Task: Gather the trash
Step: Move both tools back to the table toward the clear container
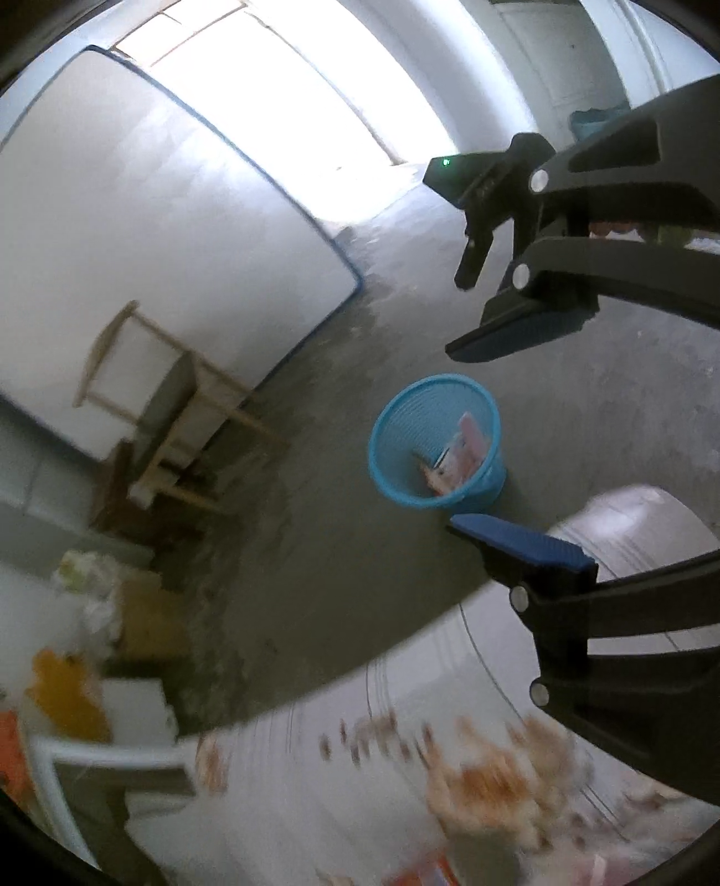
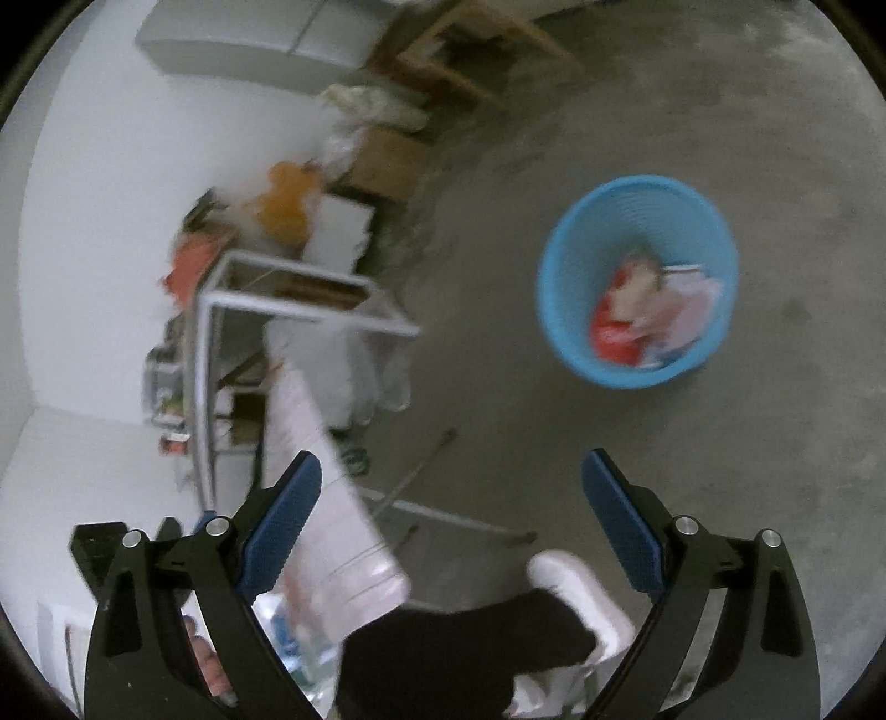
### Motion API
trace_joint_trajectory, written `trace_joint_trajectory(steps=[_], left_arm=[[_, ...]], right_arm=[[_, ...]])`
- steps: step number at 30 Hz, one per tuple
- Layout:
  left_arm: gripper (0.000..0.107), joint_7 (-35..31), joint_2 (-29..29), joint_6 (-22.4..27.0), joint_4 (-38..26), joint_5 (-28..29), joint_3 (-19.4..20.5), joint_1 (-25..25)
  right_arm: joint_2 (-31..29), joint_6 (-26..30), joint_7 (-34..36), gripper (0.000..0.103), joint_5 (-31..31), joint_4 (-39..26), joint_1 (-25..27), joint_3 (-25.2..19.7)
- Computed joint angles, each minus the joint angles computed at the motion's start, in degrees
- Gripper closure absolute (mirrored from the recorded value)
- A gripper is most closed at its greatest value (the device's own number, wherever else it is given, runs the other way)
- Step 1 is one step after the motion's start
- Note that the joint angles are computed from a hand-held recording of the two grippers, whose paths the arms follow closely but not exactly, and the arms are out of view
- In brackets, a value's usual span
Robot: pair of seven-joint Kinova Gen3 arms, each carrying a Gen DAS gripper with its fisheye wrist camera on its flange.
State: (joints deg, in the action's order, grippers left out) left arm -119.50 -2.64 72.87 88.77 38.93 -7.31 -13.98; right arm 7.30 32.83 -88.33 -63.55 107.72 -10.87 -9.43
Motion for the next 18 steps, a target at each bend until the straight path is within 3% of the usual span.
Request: trace_joint_trajectory(steps=[5,8,11,18], left_arm=[[0.046,-5.52,-6.56,1.41,3.33,1.23,-6.12,-3.36],[0.041,-9.6,-10.17,1.73,5.1,0.63,-10.36,-4.16],[0.039,-13.1,-12.77,2.79,6.43,-0.05,-15.69,-5.4],[0.039,-19.16,-15.9,2.45,8.98,-1.35,-26.34,-7.93]], right_arm=[[0.65,0.41,8.25,0.012,-8.74,-2.98,-1.86,-3.32],[2.26,1.04,8.77,0.012,-9.26,-6.2,-4.74,-4.0],[4.03,1.48,5.91,0.012,-5.82,-10.68,-9.74,-2.91],[9.56,6.98,-4.52,0.012,10.49,-27.18,-28.32,7.39]])
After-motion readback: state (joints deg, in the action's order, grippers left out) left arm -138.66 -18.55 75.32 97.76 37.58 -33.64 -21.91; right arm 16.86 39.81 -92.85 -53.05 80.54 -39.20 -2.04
